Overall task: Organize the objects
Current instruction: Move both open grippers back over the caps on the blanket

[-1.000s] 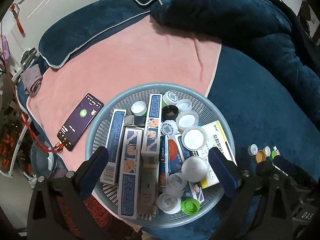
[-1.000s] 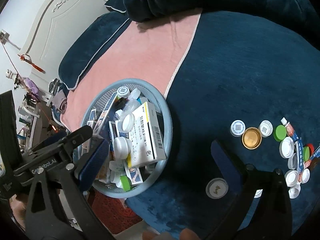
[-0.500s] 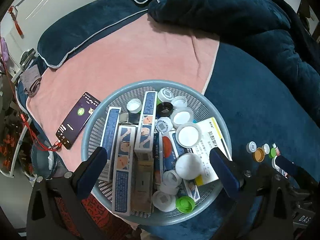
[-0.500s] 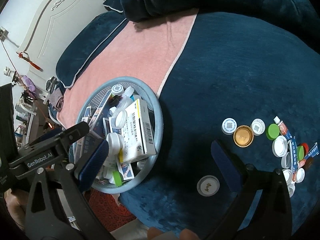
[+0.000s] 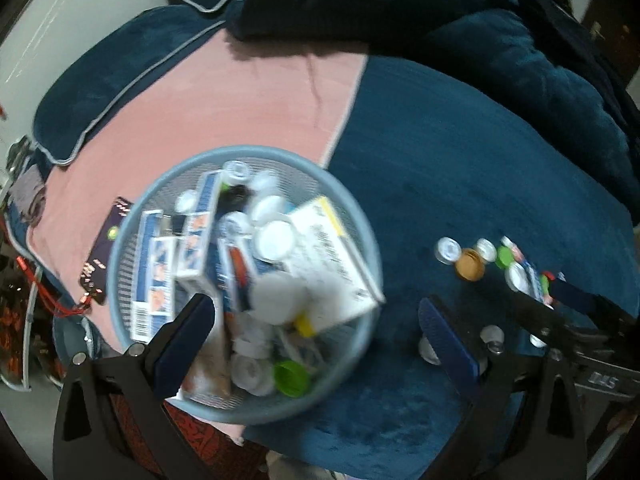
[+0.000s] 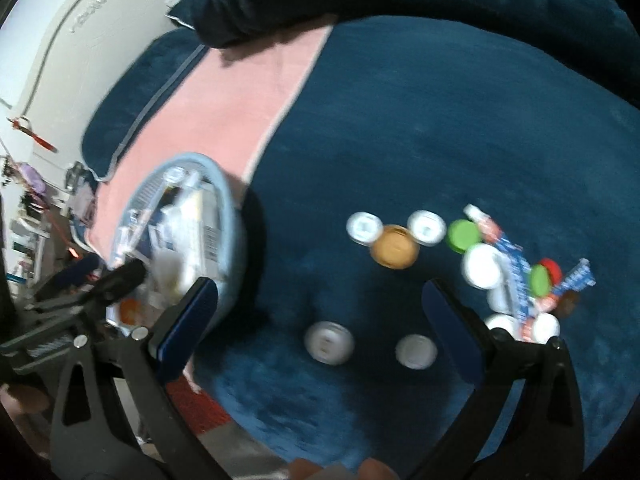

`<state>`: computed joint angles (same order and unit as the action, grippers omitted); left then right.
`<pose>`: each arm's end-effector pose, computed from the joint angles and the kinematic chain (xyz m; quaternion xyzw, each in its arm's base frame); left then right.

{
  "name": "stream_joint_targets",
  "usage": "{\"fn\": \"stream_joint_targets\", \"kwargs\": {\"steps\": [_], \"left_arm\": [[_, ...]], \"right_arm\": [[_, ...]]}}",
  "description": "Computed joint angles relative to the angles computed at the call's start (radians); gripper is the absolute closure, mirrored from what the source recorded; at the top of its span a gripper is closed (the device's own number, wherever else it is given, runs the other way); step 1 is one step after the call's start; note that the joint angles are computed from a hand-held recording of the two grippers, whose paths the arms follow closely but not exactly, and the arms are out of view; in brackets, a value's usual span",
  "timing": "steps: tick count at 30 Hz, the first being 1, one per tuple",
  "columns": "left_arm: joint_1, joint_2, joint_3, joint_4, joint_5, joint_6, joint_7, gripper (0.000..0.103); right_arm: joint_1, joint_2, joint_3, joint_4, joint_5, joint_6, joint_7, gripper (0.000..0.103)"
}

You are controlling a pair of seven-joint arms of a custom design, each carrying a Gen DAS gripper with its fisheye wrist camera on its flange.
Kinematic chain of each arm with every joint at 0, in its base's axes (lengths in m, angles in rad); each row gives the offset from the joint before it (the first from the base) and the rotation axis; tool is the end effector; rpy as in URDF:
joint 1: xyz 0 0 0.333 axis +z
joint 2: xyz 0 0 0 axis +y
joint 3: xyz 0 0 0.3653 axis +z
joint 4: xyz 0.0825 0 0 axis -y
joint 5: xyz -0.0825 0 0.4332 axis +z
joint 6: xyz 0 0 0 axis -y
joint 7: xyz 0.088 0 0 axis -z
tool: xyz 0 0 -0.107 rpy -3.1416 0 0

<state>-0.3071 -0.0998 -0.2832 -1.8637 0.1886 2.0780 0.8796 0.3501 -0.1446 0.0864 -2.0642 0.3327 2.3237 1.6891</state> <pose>0.5036 -0.3348 0.6266 -0.7060 0.6839 -0.1369 0.1232 0.5291 0.2560 0.5726 -0.7331 0.6364 0.0215 0.2389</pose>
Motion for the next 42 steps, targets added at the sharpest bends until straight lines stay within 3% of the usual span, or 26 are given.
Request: {"fn": "stream_joint_targets", "kwargs": {"steps": [7, 15, 18, 21, 29, 36, 42], "left_arm": [[-0.034, 0.022, -0.018, 0.014, -0.063, 0.026, 0.010, 0.001], [-0.072, 0.047, -0.028, -0.004, -0.145, 0.059, 0.023, 0.001], [-0.080, 0.048, -0.030, -0.019, -0.167, 0.071, 0.015, 0.001], [-0.083, 0.033, -0.029, -0.044, -0.173, 0.089, -0.004, 0.001], [-0.088, -0.072, -0.040, -0.199, -0.182, 0.190, -0.053, 0.001], [-0.089, -0.127, -0.041, -0.299, -0.172, 0.196, -0.040, 0.001], [-0.064, -0.163, -0.038, -0.333, -0.132, 0.226, -0.066, 0.001]], "right_arm": [[-0.038, -0.050, -0.016, -0.064, -0.080, -0.050, 0.063, 0.000], [-0.042, -0.019, -0.005, -0.085, -0.129, -0.146, 0.119, 0.002], [-0.037, -0.002, -0.001, -0.081, -0.133, -0.169, 0.129, 0.015], [-0.037, 0.007, 0.000, -0.077, -0.144, -0.176, 0.147, 0.017], [-0.032, -0.002, -0.005, -0.088, -0.124, -0.133, 0.092, 0.017], [-0.003, -0.003, 0.014, -0.107, -0.131, -0.062, -0.013, 0.017], [0.008, -0.005, 0.050, -0.165, -0.322, -0.005, 0.047, 0.017]]}}
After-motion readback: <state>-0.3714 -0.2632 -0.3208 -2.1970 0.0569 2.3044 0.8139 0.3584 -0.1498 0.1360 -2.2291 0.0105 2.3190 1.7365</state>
